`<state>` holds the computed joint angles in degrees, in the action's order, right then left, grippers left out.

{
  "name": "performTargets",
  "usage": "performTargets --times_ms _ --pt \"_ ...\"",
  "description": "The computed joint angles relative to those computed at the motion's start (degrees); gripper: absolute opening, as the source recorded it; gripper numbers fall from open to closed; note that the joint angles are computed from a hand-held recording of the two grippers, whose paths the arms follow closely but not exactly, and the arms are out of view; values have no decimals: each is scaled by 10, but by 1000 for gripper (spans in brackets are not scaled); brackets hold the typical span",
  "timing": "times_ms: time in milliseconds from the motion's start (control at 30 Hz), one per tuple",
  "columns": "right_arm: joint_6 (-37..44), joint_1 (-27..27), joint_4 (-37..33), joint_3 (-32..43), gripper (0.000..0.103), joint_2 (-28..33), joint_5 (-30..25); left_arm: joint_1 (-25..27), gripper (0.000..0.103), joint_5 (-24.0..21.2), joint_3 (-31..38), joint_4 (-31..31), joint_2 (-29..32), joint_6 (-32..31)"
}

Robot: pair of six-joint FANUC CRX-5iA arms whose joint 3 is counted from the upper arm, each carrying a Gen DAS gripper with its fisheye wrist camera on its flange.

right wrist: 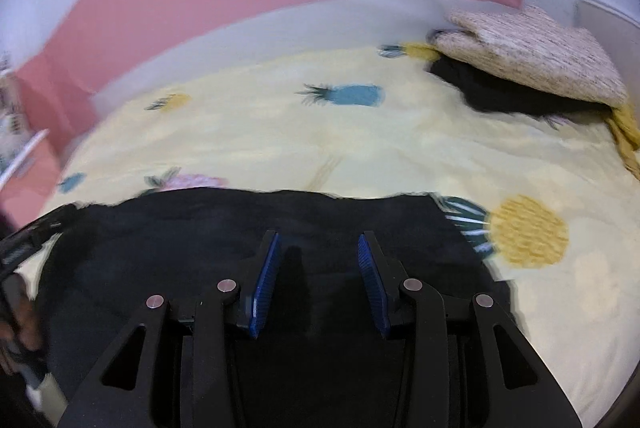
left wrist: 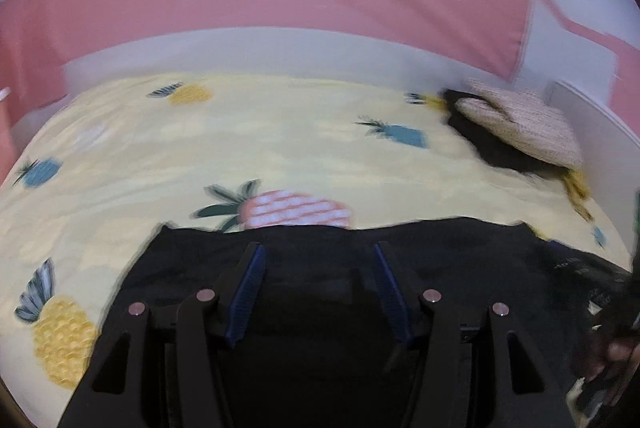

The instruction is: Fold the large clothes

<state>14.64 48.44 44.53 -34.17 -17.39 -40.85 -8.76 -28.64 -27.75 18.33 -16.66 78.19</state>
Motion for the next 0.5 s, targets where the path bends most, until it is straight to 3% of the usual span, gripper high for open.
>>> performTargets --times_ms 33,167,267,433,500 --pt "15 9 -10 7 41 8 8 -14 59 3 5 6 10 -14" --pt "52 6 -17 17 41 55 22 -45 59 -48 72 -84 88 66" --pt "59 -21 -58 12 41 57 65 -39 59 -23 56 -66 100 63" --pt "12 -27 21 -12 40 75 78 -73 59 -22 81 -184 110 165" --pt "1 -26 33 -18 40 74 79 -78 60 -31 87 -200 111 179"
